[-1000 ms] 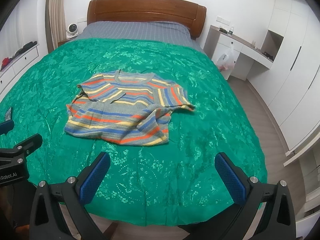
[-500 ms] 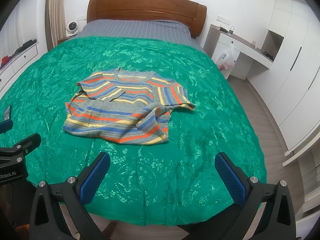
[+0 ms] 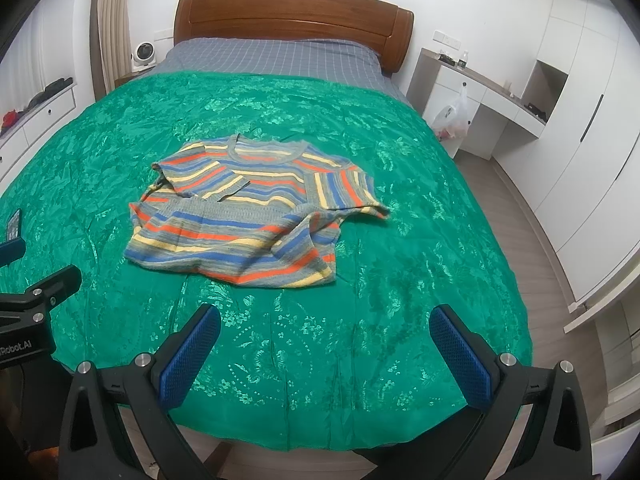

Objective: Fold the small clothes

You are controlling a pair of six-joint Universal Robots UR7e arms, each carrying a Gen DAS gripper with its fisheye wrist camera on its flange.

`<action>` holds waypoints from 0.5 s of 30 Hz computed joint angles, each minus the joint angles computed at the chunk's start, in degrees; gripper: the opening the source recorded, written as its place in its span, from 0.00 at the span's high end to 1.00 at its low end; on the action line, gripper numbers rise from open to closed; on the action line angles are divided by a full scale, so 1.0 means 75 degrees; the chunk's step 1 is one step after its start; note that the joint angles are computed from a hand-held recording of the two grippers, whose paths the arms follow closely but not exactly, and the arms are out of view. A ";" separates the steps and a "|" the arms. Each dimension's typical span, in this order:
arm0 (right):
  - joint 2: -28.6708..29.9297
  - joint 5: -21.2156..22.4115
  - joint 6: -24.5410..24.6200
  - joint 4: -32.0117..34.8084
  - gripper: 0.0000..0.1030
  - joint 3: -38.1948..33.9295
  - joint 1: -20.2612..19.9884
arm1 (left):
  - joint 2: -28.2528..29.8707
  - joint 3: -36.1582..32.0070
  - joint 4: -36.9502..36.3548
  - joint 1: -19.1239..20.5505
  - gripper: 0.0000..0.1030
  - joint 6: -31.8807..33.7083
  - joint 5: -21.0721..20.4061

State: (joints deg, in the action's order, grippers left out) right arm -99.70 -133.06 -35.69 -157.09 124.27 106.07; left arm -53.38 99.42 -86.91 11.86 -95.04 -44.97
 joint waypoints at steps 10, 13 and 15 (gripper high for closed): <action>-0.0090 0.0265 -0.0067 0.0175 0.00 0.0003 -0.0081 | -0.0063 0.0060 -0.0025 0.0008 0.00 -0.0004 0.0016; -0.0148 0.0707 -0.0166 0.0427 0.00 -0.0090 -0.0258 | -0.0295 0.0276 -0.0083 0.0117 0.00 0.0026 0.0116; -0.0136 0.1081 -0.0200 0.0584 0.00 -0.0244 -0.0492 | -0.0525 0.0505 -0.0220 0.0257 0.00 0.0082 0.0166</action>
